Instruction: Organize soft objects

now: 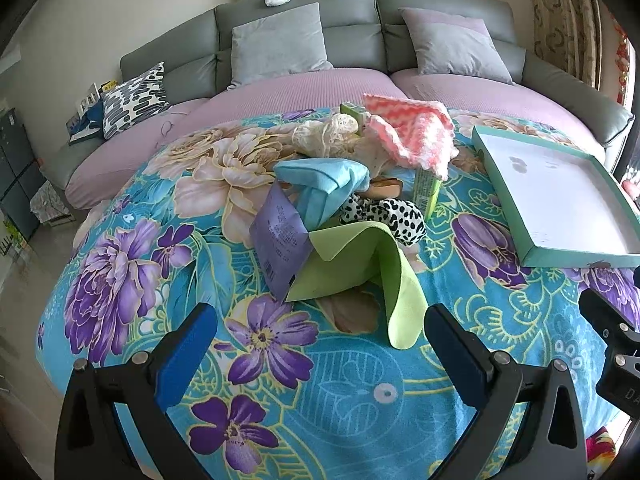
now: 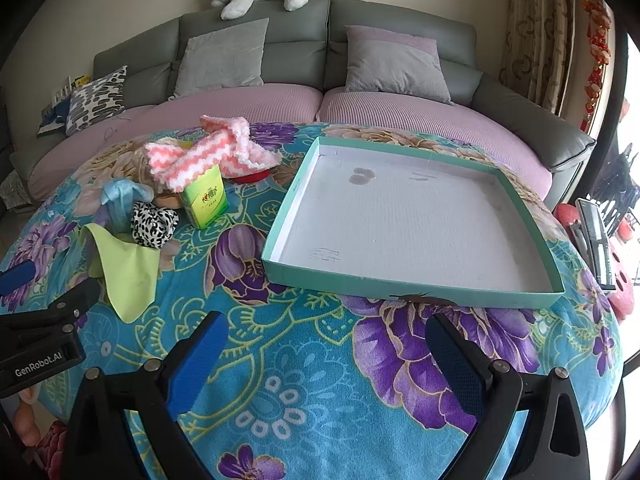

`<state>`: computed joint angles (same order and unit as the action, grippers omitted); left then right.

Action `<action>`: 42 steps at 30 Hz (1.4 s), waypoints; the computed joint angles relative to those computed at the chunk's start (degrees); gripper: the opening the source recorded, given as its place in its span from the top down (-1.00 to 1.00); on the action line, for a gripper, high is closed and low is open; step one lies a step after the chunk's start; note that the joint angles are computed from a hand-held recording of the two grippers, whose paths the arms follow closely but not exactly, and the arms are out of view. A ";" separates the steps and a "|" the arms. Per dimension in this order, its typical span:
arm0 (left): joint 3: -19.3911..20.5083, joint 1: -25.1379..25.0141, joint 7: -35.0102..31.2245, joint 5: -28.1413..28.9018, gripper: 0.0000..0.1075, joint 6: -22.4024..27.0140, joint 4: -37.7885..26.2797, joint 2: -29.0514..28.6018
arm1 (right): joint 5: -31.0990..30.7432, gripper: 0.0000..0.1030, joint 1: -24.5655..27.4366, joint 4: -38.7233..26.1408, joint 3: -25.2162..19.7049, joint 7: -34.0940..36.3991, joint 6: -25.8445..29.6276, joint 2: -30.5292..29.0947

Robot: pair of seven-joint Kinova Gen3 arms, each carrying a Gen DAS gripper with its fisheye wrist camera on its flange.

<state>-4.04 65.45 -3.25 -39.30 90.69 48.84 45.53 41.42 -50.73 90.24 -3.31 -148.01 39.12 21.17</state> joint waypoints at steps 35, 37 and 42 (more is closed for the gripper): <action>0.23 -0.44 0.66 0.71 -0.92 -0.17 0.59 -0.05 | -0.08 -0.95 -0.04 -0.24 -0.07 0.37 0.43 0.14; 0.24 -0.45 0.65 0.67 -0.92 -0.19 0.60 -0.06 | -0.05 -0.95 -0.06 -0.23 -0.06 0.37 0.45 0.12; 0.29 -0.47 0.74 0.73 -0.92 -0.26 0.73 -0.13 | -0.13 -0.95 -0.07 -0.36 -0.07 0.43 0.54 0.22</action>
